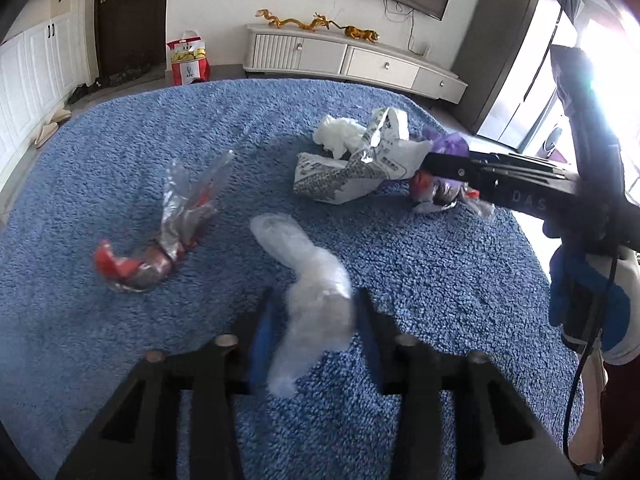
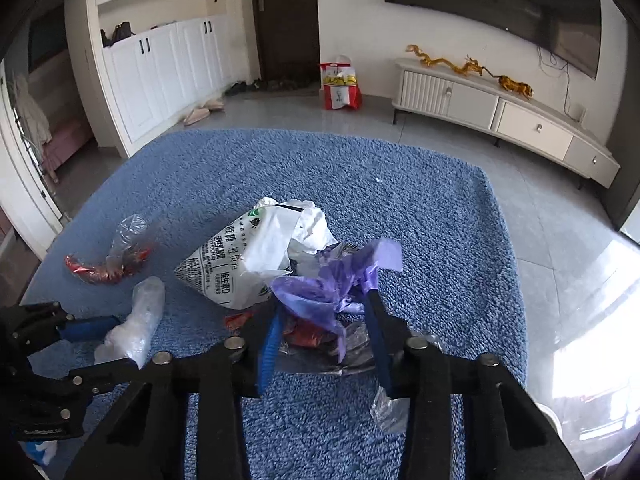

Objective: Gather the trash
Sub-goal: 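Grasp the clear plastic bag with left tool while right grasps purple wrapper, then carry both items over the white bin and open both tools to drop them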

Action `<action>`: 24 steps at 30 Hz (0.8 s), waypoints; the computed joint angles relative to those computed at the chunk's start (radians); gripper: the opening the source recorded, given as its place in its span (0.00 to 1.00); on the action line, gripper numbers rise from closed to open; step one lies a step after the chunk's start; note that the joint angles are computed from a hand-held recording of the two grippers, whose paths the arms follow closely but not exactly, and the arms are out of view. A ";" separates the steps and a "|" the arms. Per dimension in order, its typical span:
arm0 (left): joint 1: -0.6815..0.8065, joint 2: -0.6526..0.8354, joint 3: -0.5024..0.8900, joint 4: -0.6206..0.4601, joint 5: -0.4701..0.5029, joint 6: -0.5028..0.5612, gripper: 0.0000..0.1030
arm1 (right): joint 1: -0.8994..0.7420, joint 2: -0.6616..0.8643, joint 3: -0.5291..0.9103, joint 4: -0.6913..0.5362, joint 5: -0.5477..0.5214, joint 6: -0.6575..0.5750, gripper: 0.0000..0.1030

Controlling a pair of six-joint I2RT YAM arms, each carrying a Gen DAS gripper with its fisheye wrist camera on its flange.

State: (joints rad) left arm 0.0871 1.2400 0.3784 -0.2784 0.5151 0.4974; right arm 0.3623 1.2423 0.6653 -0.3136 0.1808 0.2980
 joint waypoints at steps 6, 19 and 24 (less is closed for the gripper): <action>0.029 -0.052 -0.024 -0.019 0.023 -0.008 0.28 | 0.000 -0.121 -0.041 -0.028 -0.011 0.005 0.14; 0.361 -0.326 0.048 -0.458 0.206 0.242 0.27 | 0.216 -0.577 0.021 -0.387 0.136 0.121 0.14; 0.513 -0.404 0.101 -0.689 0.277 0.419 0.27 | 0.417 -0.697 0.096 -0.575 0.333 0.239 0.14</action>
